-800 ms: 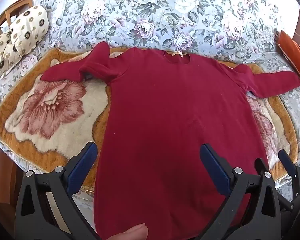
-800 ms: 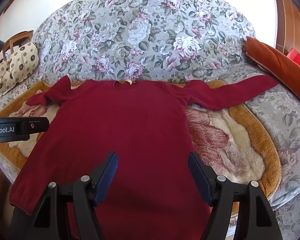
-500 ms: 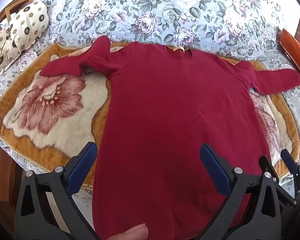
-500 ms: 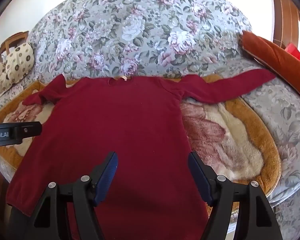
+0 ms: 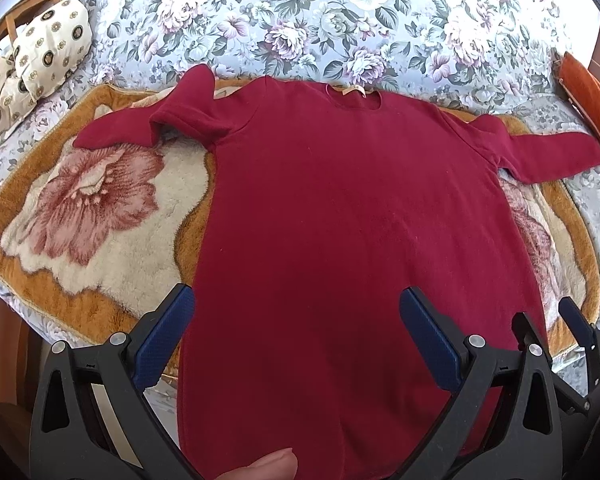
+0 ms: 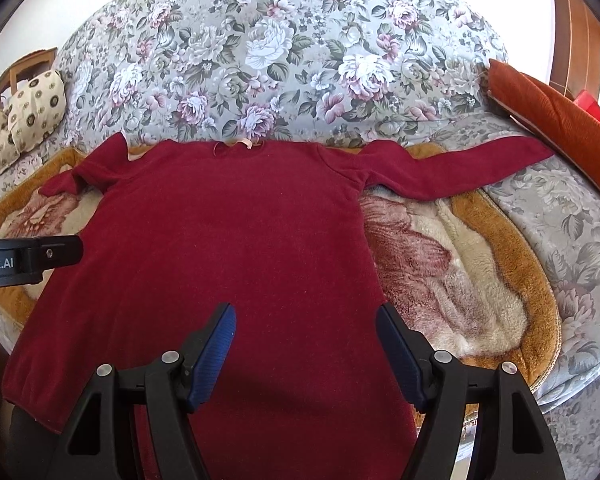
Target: Fold small clothes
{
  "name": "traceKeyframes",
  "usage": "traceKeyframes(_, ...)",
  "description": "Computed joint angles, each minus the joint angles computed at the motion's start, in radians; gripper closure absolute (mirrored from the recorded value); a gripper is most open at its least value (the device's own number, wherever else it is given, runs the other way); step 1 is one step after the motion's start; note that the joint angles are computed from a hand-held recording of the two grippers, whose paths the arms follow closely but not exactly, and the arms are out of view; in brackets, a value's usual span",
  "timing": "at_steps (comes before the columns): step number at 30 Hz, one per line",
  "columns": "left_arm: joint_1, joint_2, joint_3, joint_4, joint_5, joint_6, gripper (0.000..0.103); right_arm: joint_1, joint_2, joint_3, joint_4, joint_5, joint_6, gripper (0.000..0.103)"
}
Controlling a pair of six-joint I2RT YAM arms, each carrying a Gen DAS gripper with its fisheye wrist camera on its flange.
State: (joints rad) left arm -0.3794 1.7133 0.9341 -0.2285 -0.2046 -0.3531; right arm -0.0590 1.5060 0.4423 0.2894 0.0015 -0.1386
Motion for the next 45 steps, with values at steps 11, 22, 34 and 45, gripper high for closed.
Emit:
traceKeyframes(11, 0.015, -0.006, 0.004, -0.016, 0.050, -0.022, 0.000, 0.011, 0.004, 0.004, -0.001, 0.015, -0.006, 0.033)
traceKeyframes(22, -0.004, -0.024, -0.057, 0.085, -0.068, 0.018, 0.000, 0.013, -0.004, 0.005, -0.013, 0.017, 0.000, 0.033)
traceKeyframes(34, 0.011, 0.017, -0.025, 0.028, -0.015, 0.014, 0.000, 0.041, 0.053, 0.058, -0.070, 0.044, -0.007, 0.033)
traceKeyframes(45, 0.045, -0.022, -0.064, 0.056, 0.006, 0.001, 0.000, 0.040, 0.055, 0.065, -0.084, 0.040, 0.000, 0.033)
